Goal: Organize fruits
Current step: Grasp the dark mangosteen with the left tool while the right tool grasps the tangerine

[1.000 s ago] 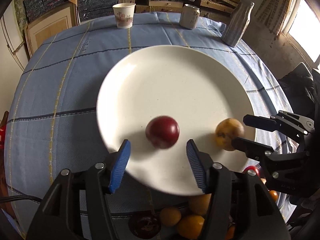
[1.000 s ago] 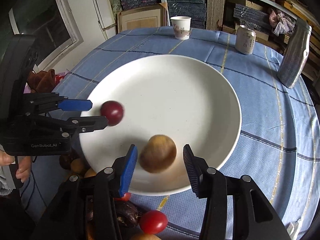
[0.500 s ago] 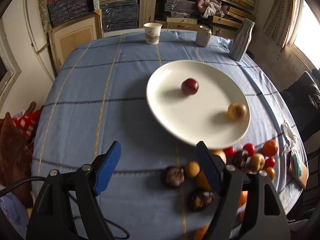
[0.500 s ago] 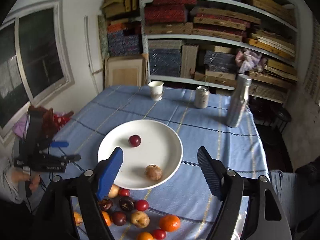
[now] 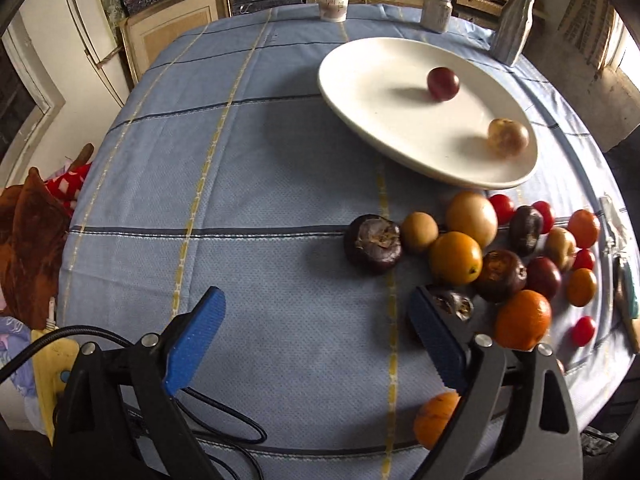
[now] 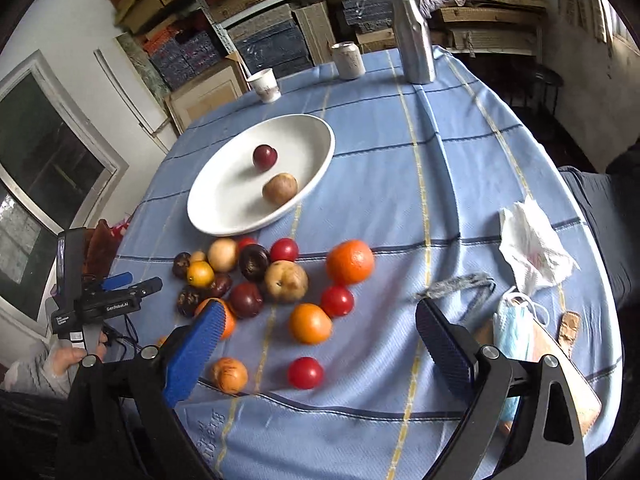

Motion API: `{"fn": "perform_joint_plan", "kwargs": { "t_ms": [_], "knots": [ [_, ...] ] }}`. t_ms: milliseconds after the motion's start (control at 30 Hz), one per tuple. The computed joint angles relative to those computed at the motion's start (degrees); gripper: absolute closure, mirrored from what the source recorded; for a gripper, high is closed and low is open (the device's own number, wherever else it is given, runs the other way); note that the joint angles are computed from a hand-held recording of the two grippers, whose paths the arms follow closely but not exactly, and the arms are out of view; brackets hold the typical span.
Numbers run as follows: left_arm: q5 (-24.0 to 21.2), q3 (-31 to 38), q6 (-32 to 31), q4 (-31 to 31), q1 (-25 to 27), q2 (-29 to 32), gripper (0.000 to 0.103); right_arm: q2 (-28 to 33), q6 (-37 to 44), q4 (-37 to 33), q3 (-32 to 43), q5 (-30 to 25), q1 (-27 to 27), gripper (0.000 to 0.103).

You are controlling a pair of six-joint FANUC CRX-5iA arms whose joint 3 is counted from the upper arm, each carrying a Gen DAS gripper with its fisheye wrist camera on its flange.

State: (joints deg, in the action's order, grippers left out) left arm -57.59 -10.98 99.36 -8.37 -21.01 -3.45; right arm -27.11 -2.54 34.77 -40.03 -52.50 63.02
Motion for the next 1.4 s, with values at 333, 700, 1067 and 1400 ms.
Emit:
{"fn": "perform_joint_plan", "kwargs": {
  "t_ms": [333, 700, 1067, 1400],
  "knots": [
    [4.0, 0.4, -2.8, 2.2, 1.5, 3.6, 0.012, -1.9, -2.2, 1.6, -0.6, -2.9, 1.3, 0.006],
    [5.7, 1.0, -6.0, 4.5, 1.6, 6.7, 0.012, -0.4, -1.0, 0.0, 0.6, -3.1, -0.5, 0.006],
    [8.9, -2.2, -8.9, 8.0, 5.4, 5.3, 0.041, 1.0, 1.0, -2.6, 1.5, -2.2, -2.4, 0.006],
    [10.0, -3.5, -8.5, 8.5, 6.4, 4.3, 0.05, 5.5, 8.9, -2.3, 2.2, -0.6, -5.2, 0.006]
  ]
}}
